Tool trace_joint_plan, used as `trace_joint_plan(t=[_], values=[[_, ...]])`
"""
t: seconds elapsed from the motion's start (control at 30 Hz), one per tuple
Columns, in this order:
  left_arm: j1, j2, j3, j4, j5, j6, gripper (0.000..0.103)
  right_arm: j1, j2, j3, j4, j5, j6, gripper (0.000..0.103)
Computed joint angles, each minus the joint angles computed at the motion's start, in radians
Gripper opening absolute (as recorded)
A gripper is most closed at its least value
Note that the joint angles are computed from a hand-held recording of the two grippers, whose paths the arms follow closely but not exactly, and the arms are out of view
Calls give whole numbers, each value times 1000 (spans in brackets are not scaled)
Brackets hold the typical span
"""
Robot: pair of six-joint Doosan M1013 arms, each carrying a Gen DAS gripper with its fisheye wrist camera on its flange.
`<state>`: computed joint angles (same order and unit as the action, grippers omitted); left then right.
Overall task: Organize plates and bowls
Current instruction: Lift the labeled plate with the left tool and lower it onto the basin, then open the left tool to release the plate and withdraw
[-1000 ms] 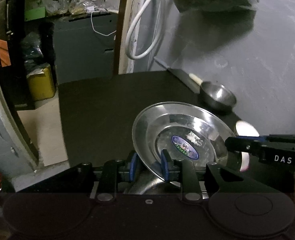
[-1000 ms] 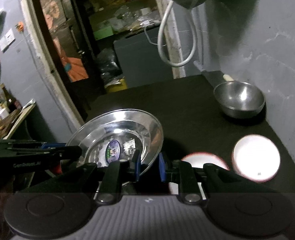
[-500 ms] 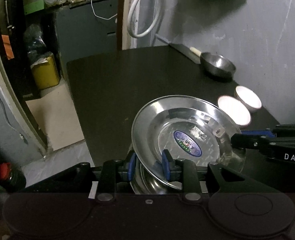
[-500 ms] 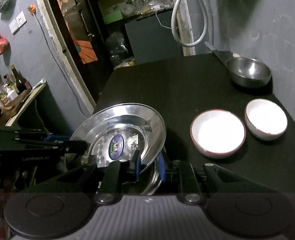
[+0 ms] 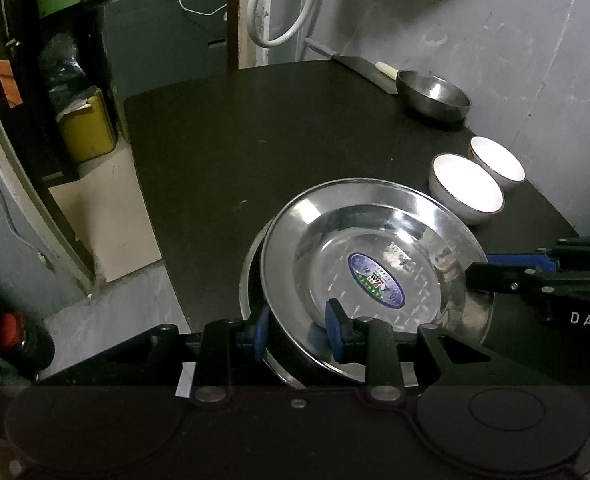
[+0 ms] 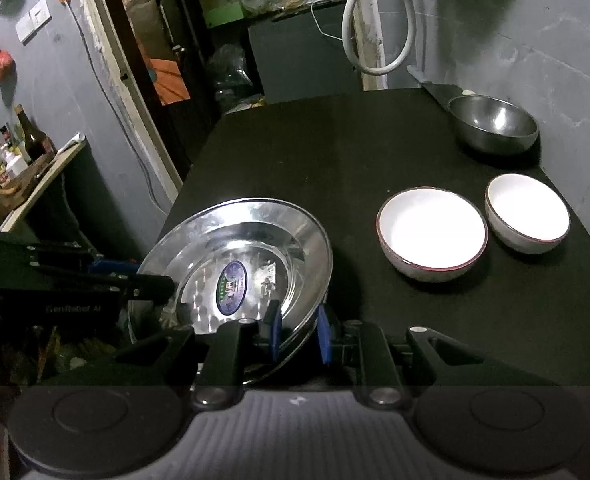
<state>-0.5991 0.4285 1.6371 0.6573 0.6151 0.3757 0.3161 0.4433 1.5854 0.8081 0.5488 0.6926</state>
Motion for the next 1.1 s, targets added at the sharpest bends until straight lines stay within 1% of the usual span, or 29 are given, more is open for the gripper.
trace_joint_plan(t=[0.4, 0.73, 0.9, 1.1], values=[[5, 17, -25, -53, 20, 58, 33, 3, 2, -3, -44, 3, 43, 22], [2, 24, -37, -64, 34, 55, 32, 6, 3, -2, -56, 2, 43, 22], [1, 20, -36, -71, 36, 43, 36, 9, 6, -5, -63, 1, 30, 27], [-1, 15, -36, -87, 32, 46, 42, 11, 9, -9, -64, 5, 17, 37]])
